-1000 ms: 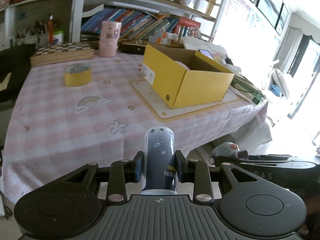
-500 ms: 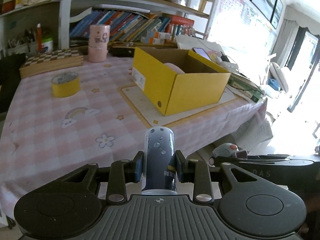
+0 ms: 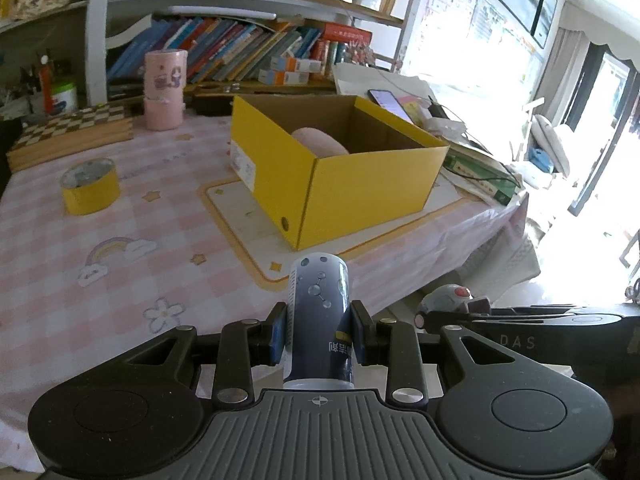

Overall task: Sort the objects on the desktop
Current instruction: 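Carry the glue bottle and grey toy over to the yellow cardboard box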

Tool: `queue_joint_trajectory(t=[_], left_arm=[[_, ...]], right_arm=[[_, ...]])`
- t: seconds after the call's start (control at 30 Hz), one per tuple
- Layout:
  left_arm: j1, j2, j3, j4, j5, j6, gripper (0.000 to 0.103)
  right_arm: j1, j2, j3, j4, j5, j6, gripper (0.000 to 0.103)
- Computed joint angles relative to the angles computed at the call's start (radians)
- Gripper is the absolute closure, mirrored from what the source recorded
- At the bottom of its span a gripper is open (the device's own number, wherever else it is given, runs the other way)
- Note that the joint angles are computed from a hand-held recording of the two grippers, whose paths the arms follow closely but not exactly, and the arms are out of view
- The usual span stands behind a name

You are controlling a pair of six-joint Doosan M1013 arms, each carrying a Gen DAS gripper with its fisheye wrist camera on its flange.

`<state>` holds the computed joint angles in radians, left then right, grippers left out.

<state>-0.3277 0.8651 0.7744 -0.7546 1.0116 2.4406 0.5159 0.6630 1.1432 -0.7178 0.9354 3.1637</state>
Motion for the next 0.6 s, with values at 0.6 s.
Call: queue_joint_trajectory(t=[0.6], left_arm=[[-0.063, 0.058, -0.106, 0.029, 0.014, -0.078, 0.072]], right_arm=[[-0.070, -0.059, 0.089, 0.007, -0.055, -0.065, 0.065]])
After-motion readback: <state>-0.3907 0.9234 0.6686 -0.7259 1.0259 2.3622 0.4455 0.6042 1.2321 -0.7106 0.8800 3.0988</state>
